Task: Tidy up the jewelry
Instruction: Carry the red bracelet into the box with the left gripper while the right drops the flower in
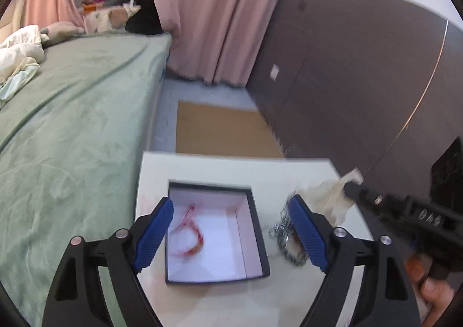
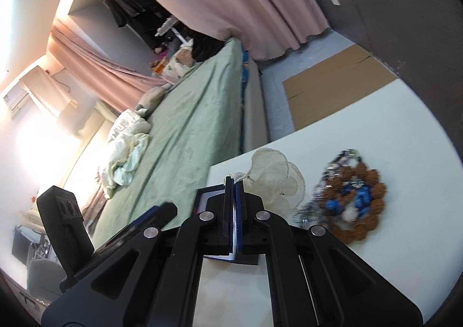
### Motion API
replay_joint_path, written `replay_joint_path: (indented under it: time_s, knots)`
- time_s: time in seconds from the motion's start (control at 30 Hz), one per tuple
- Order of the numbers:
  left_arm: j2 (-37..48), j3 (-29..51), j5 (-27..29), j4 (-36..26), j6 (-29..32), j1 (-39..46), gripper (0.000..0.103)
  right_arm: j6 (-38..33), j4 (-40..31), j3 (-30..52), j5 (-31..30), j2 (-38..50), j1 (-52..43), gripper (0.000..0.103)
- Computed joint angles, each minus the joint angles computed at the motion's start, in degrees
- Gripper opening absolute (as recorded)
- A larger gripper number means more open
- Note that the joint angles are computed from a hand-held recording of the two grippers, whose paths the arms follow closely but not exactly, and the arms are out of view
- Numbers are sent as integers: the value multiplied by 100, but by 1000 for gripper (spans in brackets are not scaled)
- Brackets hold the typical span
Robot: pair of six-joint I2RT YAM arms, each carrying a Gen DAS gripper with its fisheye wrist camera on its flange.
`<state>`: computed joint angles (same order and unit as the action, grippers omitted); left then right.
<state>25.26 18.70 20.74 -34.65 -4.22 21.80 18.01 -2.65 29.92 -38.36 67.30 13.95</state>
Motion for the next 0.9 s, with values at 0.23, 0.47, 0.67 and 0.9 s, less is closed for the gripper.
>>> replay_joint_path:
  time_s: [0.23,0.47,0.67,0.9]
  knots:
    - [306,273,887,-331,676,1368,80,418,598,-144,100,-40,660,3]
    - [672,487,1585,-577,1316,2692,85,600,904,-102,321,279,1418,6]
    - [886,632,1941,-832,1736,3396,92,669,735,-169,939,149,1528,76]
    - [696,608,1821,-878,1577,3157,94,251,174,-160,790,-265,748,76]
